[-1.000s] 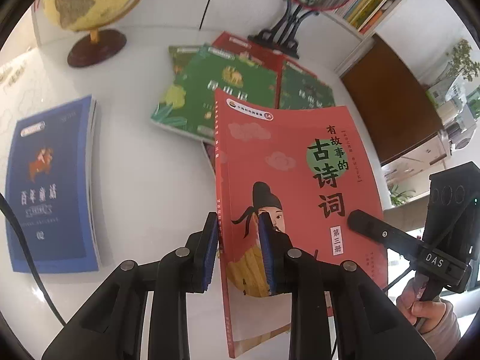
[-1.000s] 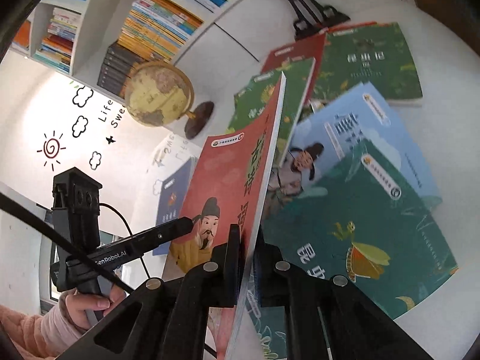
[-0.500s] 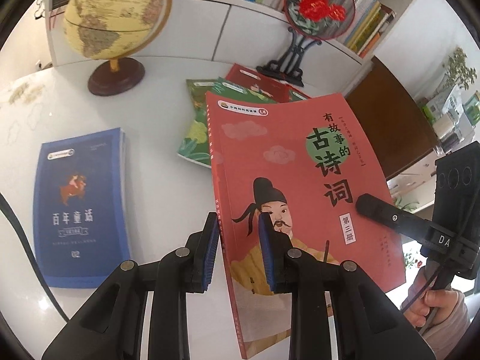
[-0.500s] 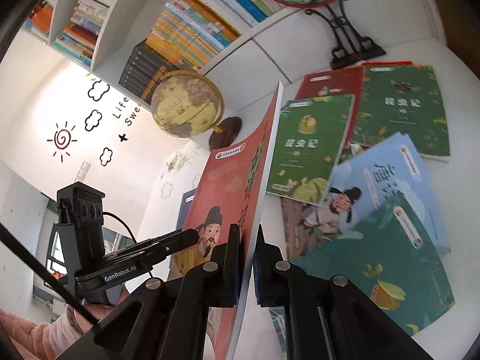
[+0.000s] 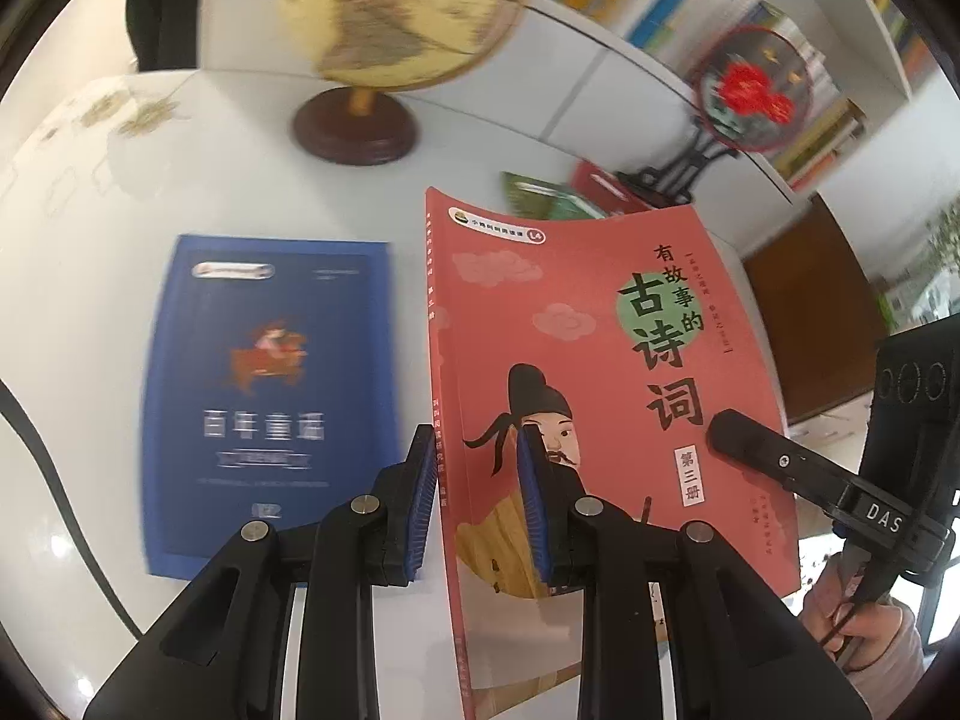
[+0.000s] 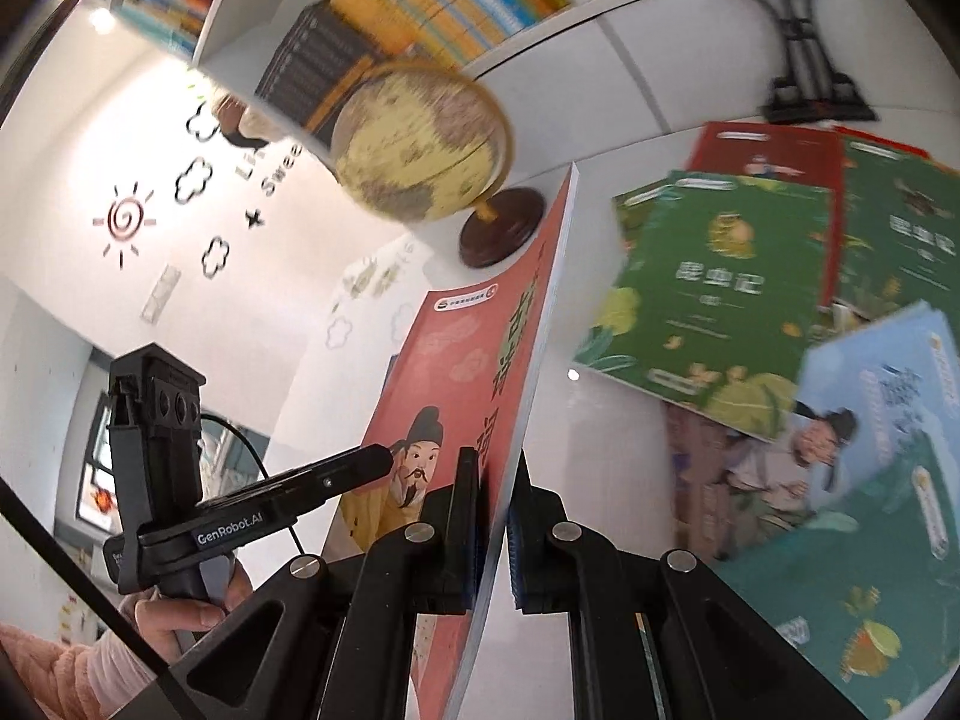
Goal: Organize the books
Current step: 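Carry the red book toward the globe and lower it beside the blue book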
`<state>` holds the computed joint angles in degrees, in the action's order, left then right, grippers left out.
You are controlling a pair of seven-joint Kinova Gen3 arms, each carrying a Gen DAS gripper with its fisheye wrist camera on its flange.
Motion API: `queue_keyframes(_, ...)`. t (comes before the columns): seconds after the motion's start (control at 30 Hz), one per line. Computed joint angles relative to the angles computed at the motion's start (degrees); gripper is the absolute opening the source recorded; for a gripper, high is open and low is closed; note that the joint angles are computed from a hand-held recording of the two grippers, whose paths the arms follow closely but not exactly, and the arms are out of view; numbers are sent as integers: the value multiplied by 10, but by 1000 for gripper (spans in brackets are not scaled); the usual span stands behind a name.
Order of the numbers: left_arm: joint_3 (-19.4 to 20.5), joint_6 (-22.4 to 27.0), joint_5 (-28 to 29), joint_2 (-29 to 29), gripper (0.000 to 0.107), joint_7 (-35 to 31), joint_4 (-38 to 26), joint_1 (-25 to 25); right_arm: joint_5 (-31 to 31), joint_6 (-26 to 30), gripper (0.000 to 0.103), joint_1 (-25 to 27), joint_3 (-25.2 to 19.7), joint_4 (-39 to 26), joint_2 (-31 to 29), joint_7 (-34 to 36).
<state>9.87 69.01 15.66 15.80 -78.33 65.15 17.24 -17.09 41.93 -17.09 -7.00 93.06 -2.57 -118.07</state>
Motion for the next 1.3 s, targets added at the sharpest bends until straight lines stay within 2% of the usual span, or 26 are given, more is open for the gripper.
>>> queue_keyframes(0.37,-20,-9,41,-9,23,-33,56,-73,20,41,8,-31,-19,-123,124,14)
queue_keyframes(0.8,-31,-3,51,-1,23,-50,70,-113,0,52,9,-42,-27,-177,201,21)
queue_keyframes(1.03,-35,6,34,20,23,-42,54,-118,7,57,9,-55,-24,-208,237,-3)
queue_keyframes(1.2,-34,28,3,43,24,-27,28,-100,10,50,12,-61,-18,-195,241,-41)
queue_keyframes(1.27,-36,48,-21,55,37,-14,10,-87,14,58,14,-63,-17,-198,244,-55)
queue_keyframes(1.3,-37,57,-30,61,37,-9,1,-81,14,66,19,-63,-18,-204,248,-59)
